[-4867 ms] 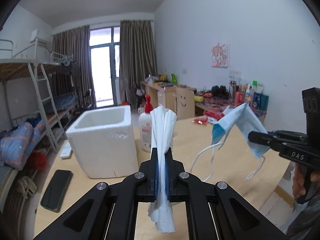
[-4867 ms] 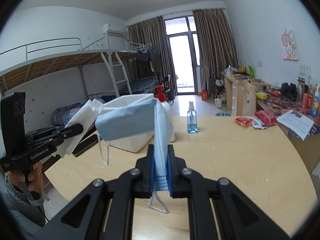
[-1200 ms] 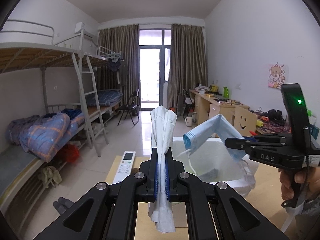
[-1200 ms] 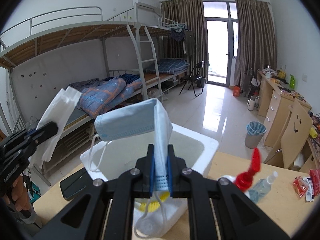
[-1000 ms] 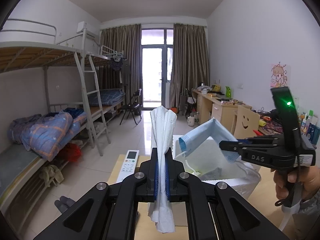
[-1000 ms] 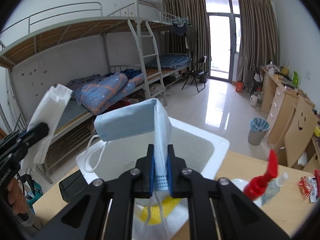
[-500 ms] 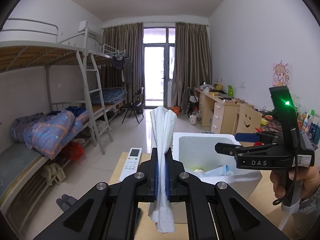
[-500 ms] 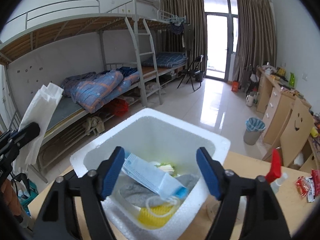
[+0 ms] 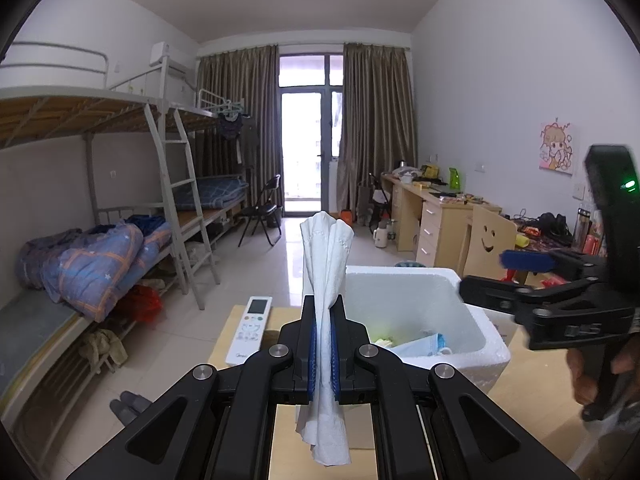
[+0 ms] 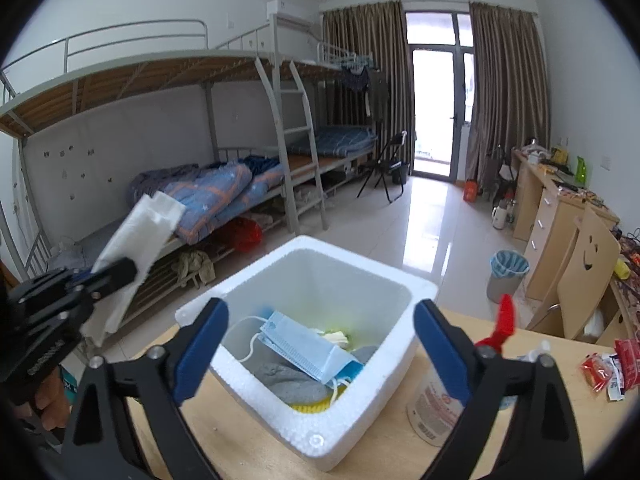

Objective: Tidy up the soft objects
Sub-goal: 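Lower the white mask into the box and open the left tool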

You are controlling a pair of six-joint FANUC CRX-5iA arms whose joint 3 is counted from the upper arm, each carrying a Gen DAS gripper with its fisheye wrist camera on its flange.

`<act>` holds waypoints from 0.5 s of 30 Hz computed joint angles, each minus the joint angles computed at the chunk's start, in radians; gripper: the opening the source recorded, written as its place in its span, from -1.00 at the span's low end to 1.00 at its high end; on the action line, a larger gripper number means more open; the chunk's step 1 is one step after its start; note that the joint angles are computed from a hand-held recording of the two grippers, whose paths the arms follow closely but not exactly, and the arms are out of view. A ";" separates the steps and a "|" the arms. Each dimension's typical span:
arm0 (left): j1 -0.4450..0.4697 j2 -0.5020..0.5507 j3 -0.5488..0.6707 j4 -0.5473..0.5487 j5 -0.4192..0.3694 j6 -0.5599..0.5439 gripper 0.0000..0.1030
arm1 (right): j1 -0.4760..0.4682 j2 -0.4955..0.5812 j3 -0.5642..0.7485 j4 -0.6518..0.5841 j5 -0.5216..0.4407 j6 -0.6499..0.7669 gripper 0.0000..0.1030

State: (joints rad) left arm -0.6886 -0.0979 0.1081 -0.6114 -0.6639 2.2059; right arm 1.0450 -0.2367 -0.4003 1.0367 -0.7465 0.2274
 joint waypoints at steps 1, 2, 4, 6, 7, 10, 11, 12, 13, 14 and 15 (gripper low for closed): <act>0.004 0.006 0.005 0.011 -0.004 -0.006 -0.89 | 0.003 -0.004 -0.002 0.009 -0.009 -0.010 0.99; 0.011 0.011 0.007 0.032 0.002 -0.020 -0.89 | 0.006 -0.005 -0.002 0.015 -0.014 -0.015 0.99; 0.027 0.015 0.004 0.064 0.022 -0.049 -0.89 | 0.010 -0.015 -0.011 0.031 -0.025 -0.022 0.99; 0.028 0.025 0.011 0.075 0.029 -0.071 -0.89 | 0.017 -0.025 -0.023 0.049 -0.039 -0.033 0.99; 0.024 0.030 0.016 0.071 0.031 -0.077 -0.89 | 0.020 -0.030 -0.028 0.057 -0.044 -0.039 0.99; 0.024 0.055 0.041 0.083 0.023 -0.093 -0.89 | 0.027 -0.044 -0.043 0.067 -0.060 -0.051 0.99; 0.028 0.061 0.045 0.097 0.025 -0.102 -0.89 | 0.030 -0.050 -0.050 0.072 -0.066 -0.054 0.99; 0.033 0.067 0.051 0.110 0.024 -0.112 -0.89 | 0.034 -0.054 -0.054 0.075 -0.075 -0.054 0.99; 0.036 0.074 0.056 0.127 0.026 -0.125 -0.89 | 0.040 -0.058 -0.060 0.080 -0.085 -0.059 0.99; 0.038 0.080 0.058 0.138 0.031 -0.134 -0.89 | 0.042 -0.062 -0.065 0.080 -0.091 -0.057 0.99; 0.036 0.085 0.063 0.140 0.030 -0.140 -0.89 | 0.047 -0.065 -0.066 0.077 -0.100 -0.057 0.99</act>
State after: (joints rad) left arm -0.6531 -0.0130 0.1711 -0.4717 -0.6343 2.0661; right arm 1.0919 -0.3016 -0.4665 1.1141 -0.8469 0.1705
